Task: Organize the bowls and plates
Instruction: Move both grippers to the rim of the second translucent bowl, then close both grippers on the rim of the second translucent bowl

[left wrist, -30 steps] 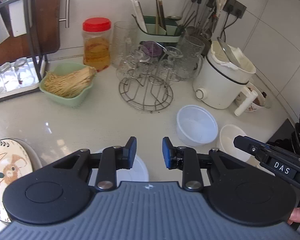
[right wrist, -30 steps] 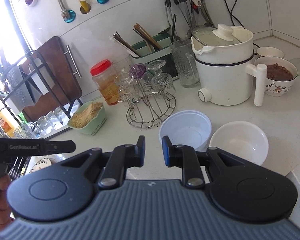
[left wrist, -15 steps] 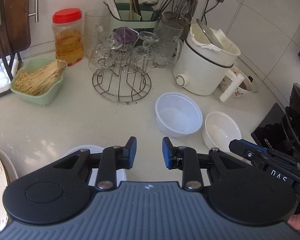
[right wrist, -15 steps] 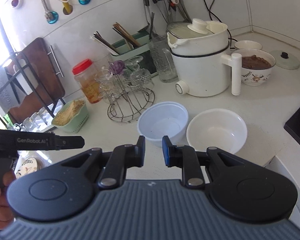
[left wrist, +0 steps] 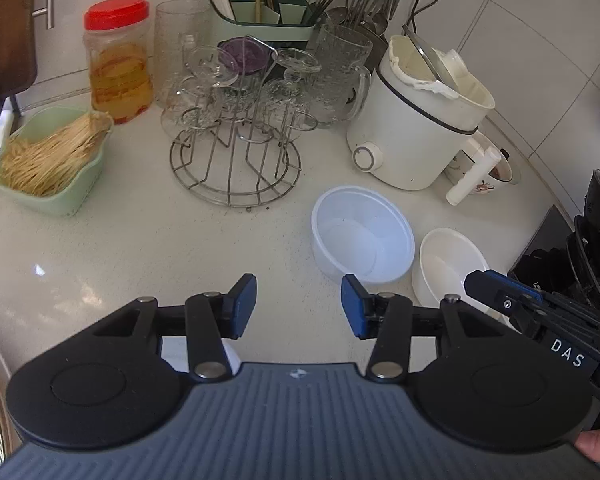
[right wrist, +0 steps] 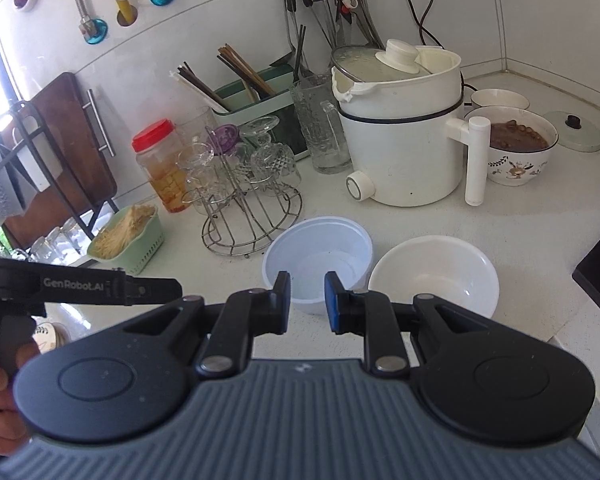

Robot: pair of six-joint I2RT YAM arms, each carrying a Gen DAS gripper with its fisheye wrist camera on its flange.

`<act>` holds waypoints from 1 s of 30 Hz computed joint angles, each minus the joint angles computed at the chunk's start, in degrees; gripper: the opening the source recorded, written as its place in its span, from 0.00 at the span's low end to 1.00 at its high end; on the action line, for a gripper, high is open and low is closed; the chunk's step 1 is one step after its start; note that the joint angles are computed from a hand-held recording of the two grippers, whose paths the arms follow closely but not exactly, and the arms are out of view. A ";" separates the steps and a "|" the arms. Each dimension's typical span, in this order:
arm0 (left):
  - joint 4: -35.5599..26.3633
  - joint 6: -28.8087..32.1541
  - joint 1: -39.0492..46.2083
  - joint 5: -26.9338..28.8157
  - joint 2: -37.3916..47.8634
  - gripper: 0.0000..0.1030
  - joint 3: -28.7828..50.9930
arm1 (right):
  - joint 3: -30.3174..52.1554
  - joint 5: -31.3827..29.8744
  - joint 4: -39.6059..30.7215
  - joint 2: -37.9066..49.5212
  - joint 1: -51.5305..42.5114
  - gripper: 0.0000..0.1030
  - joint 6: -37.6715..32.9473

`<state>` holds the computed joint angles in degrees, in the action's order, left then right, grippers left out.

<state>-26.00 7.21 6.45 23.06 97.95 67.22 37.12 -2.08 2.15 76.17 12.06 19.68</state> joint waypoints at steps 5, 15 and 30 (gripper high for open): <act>-2.70 0.92 -1.42 1.18 7.12 0.51 8.11 | 4.13 -2.43 0.03 6.47 -0.94 0.29 1.67; -13.17 5.24 -4.50 2.08 26.80 0.51 30.99 | 7.42 -1.46 -1.82 13.42 -1.24 0.36 8.80; -26.53 14.47 -6.01 2.41 43.93 0.37 54.35 | 15.68 4.49 -4.34 24.81 0.96 0.36 19.87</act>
<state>-52.54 21.69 0.44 25.47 141.89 121.56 52.80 2.41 -2.18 100.98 13.02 39.55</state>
